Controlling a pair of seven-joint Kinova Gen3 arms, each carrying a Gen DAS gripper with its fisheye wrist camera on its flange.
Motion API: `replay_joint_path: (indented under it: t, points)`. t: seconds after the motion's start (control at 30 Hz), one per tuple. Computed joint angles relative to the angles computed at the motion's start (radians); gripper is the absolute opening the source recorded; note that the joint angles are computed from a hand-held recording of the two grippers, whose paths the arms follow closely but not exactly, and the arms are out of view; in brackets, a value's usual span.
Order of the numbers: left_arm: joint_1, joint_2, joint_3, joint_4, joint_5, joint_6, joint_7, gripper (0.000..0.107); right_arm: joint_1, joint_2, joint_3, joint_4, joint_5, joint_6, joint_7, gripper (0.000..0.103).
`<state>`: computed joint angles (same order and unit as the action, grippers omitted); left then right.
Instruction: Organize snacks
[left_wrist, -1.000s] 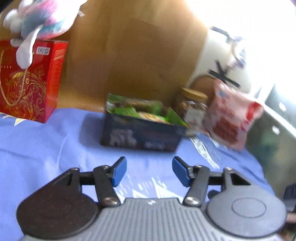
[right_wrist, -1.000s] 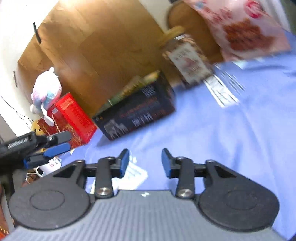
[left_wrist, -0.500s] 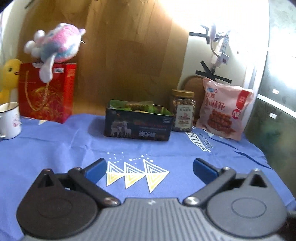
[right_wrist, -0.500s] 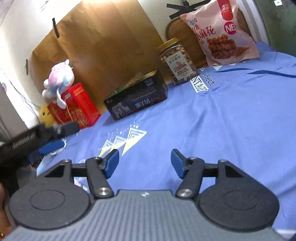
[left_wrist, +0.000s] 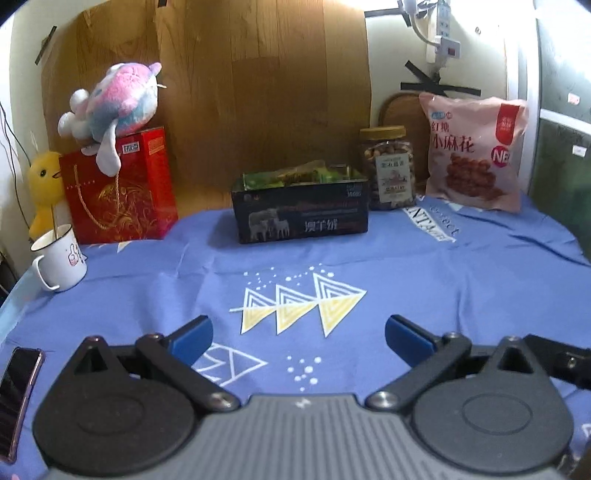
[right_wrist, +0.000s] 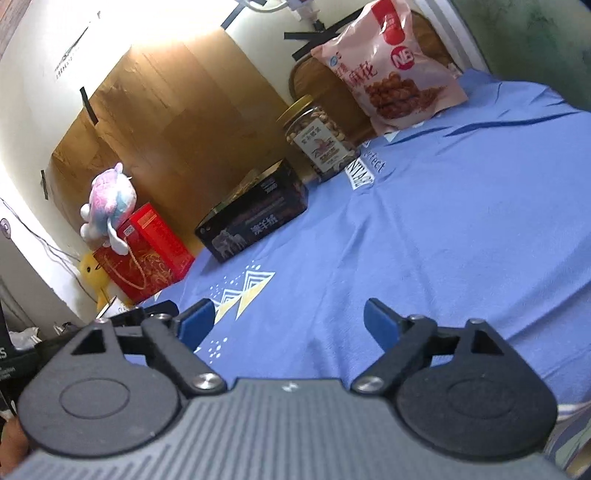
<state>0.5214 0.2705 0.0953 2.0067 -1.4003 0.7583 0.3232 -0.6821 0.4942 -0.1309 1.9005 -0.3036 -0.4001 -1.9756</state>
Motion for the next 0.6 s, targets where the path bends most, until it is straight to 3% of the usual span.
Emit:
replay_joint_path:
  t: [0.1, 0.2, 0.33, 0.6]
  points:
    - [-0.023, 0.005, -0.005, -0.008, 0.041, -0.032, -0.040, 0.103, 0.032, 0.024, -0.035, -0.037, 0.051, 0.038, -0.016, 0.093]
    - [-0.015, 0.030, -0.016, -0.028, 0.076, 0.002, -0.089, 0.103, 0.085, 0.055, -0.094, -0.071, 0.136, 0.053, -0.057, 0.095]
    - [0.005, 0.064, -0.036, -0.057, 0.103, 0.068, -0.128, 0.103, 0.078, 0.069, -0.088, -0.085, 0.172, 0.049, -0.069, 0.095]
    - [0.002, 0.088, -0.060, -0.072, 0.125, 0.075, -0.155, 0.103, 0.055, 0.068, -0.067, -0.069, 0.197, 0.009, -0.056, 0.095]
